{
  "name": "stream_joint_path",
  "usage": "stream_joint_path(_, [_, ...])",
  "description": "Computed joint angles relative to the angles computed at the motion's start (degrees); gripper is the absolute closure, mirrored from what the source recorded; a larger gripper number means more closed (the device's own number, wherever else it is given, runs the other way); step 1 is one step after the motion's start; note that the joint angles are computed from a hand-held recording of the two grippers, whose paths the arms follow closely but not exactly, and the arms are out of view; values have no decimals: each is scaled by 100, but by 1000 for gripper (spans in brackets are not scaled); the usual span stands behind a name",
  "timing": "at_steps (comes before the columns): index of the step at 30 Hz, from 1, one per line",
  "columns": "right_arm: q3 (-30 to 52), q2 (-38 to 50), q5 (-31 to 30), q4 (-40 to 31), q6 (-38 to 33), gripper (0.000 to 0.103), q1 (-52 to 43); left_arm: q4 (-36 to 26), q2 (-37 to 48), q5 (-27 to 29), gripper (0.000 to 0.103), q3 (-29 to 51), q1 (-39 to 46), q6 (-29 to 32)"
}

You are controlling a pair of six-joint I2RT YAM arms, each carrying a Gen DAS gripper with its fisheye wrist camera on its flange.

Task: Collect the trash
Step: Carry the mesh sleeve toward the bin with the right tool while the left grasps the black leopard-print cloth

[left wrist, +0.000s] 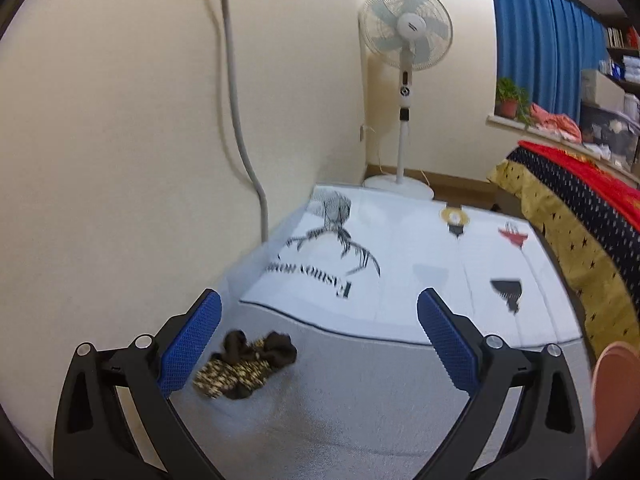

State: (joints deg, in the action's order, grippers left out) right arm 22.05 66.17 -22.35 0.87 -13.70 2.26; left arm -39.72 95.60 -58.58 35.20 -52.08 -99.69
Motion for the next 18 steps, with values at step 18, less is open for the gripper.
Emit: stream_joint_path(18, [-92, 328, 197, 577, -432, 94, 136, 3134, 1105, 1054, 8, -1091, 1719, 1701])
